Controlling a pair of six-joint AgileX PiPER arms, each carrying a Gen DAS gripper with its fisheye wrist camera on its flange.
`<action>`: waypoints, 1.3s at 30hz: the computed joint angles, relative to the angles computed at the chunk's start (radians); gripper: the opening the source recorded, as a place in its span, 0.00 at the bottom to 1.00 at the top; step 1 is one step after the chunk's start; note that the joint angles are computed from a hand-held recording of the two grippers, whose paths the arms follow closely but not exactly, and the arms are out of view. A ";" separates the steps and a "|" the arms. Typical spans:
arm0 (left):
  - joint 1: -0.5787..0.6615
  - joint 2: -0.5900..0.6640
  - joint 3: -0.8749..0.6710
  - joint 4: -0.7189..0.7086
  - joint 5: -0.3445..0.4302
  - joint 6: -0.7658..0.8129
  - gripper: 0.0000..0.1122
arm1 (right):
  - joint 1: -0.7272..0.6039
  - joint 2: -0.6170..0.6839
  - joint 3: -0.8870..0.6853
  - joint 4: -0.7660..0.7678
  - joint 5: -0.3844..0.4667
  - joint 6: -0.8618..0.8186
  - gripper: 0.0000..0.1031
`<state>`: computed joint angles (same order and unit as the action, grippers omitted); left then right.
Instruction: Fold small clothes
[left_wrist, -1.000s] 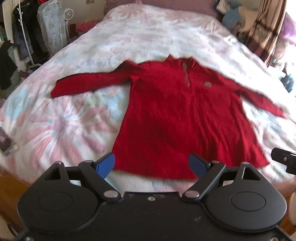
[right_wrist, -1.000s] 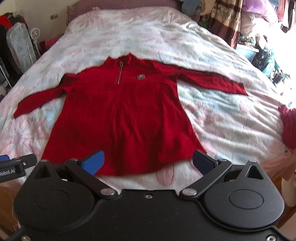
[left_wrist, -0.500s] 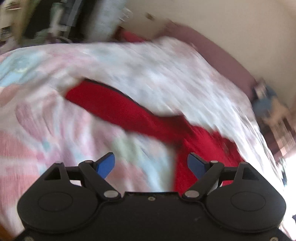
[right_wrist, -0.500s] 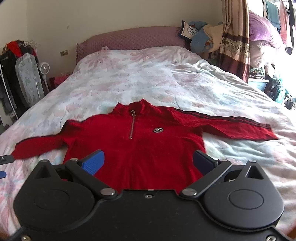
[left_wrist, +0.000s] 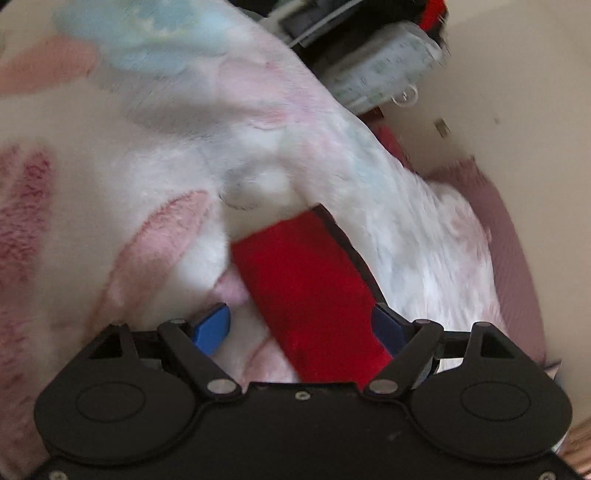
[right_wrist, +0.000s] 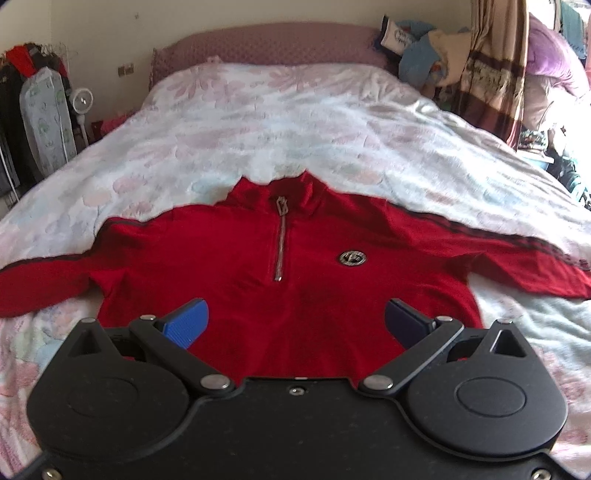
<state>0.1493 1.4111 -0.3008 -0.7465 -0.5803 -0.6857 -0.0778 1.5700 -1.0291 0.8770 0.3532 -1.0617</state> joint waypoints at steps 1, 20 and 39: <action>0.002 0.025 0.008 0.032 -0.044 -0.052 0.74 | 0.013 0.018 -0.010 -0.021 -0.003 0.022 1.00; -0.087 0.052 -0.033 0.060 -0.217 -0.158 0.01 | 0.038 0.122 -0.076 -0.160 -0.023 0.125 1.00; -0.685 0.768 -1.373 0.493 0.305 -0.291 0.50 | -0.319 0.213 -0.230 0.009 0.176 -0.044 1.00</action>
